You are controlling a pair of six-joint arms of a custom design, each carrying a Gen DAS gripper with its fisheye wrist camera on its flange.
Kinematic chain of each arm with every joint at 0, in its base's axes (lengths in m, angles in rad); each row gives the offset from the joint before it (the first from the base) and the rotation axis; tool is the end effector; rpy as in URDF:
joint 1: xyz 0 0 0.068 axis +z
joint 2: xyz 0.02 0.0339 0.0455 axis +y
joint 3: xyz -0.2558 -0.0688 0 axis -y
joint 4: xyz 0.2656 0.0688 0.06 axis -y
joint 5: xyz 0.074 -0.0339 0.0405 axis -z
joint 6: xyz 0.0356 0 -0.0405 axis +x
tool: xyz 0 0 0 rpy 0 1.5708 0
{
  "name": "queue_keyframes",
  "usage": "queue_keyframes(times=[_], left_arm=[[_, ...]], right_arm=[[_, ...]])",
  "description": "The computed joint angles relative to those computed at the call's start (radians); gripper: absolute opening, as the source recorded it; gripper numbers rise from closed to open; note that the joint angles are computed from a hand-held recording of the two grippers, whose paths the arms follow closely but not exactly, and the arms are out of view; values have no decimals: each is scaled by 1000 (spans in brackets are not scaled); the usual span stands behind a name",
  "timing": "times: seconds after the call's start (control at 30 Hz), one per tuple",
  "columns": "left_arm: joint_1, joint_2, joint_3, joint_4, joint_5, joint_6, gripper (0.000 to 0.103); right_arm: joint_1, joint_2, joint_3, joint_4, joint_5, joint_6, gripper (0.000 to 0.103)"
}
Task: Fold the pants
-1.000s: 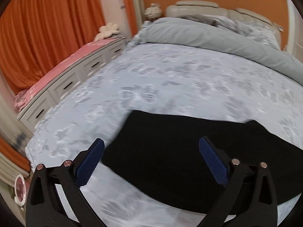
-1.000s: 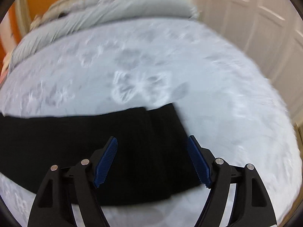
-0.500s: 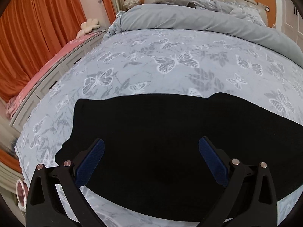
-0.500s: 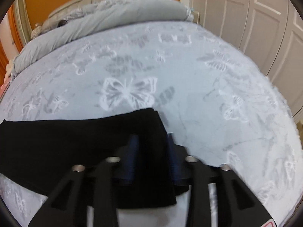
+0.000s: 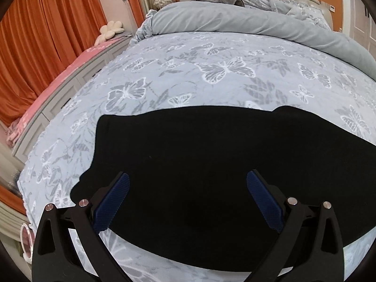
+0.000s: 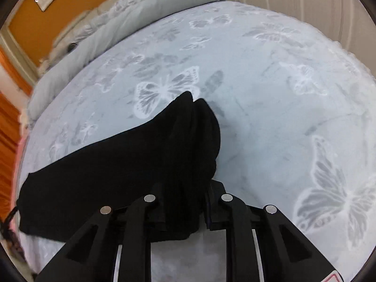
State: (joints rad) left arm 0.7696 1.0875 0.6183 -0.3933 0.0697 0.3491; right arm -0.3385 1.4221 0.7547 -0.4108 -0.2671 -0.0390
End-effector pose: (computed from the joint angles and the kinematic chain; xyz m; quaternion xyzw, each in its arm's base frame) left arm 0.1715 0.1627 0.1902 -0.1838 0.9193 0.1562 0.3111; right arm 0.2664 -0.0838 0.1538 0.1113 0.9553 0.0815 0.2616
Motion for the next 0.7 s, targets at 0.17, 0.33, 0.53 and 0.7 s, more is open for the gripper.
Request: queue_keyframes(times=[0.17, 0.33, 0.53, 0.7], left_arm=[[56, 45, 10, 3, 66, 23, 98], [104, 57, 30, -20, 134, 23, 98], [97, 68, 46, -38, 159, -2, 98], [85, 16, 23, -24, 144, -2, 98]], right_arm=[[59, 24, 38, -36, 85, 60, 49], [80, 41, 1, 50, 119, 128, 75], [93, -39, 18, -5, 45, 165, 16], [239, -205, 53, -103, 41, 230, 16]])
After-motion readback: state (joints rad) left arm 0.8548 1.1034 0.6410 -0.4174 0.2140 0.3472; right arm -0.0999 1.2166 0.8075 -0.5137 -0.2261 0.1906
